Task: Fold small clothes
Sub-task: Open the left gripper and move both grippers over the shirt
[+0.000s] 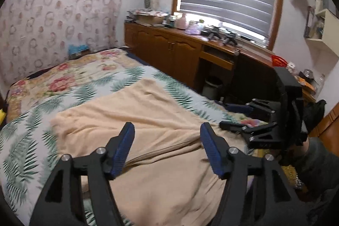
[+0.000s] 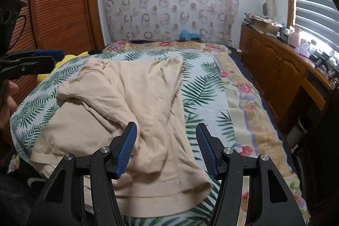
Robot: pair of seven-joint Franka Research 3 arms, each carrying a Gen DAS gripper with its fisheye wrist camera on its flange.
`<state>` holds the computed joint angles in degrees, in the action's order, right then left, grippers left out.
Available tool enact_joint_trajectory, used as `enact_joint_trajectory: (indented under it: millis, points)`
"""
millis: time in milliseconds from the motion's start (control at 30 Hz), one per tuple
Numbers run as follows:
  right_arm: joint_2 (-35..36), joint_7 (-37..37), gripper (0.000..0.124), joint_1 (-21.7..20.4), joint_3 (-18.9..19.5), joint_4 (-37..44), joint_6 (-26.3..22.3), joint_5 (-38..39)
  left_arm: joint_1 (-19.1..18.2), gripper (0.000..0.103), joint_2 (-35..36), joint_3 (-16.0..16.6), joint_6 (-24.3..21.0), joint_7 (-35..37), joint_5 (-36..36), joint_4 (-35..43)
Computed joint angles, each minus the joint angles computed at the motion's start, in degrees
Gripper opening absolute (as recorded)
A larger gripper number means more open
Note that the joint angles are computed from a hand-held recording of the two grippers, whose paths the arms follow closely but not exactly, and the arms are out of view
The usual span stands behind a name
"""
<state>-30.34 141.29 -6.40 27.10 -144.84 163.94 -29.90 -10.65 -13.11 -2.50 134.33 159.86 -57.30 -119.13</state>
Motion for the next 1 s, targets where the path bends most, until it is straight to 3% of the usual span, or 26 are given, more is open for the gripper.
enact_joint_trajectory:
  millis: [200,500,800,1000]
  points:
    - [7.5,-1.9,0.060,0.2,0.3,7.3,-0.1,-3.2,2.7,0.064,0.2,1.8,5.5,-0.6,0.7,-1.9]
    - [24.3,-6.4,0.060,7.5,-2.8,23.0,-2.2,-8.5,6.7,0.064,2.2,4.0,12.5,-1.6,-0.7,-3.4]
    - [39.8,-21.5,0.060,16.1,-5.8,39.3,-6.7,-1.3,10.3,0.064,3.9,4.4,14.0,-0.7,-2.6,-2.8]
    - [47.4,-32.9,0.060,19.7,-6.3,47.7,-11.3,6.2,11.3,0.064,4.0,4.4,13.7,0.0,-3.7,-3.0]
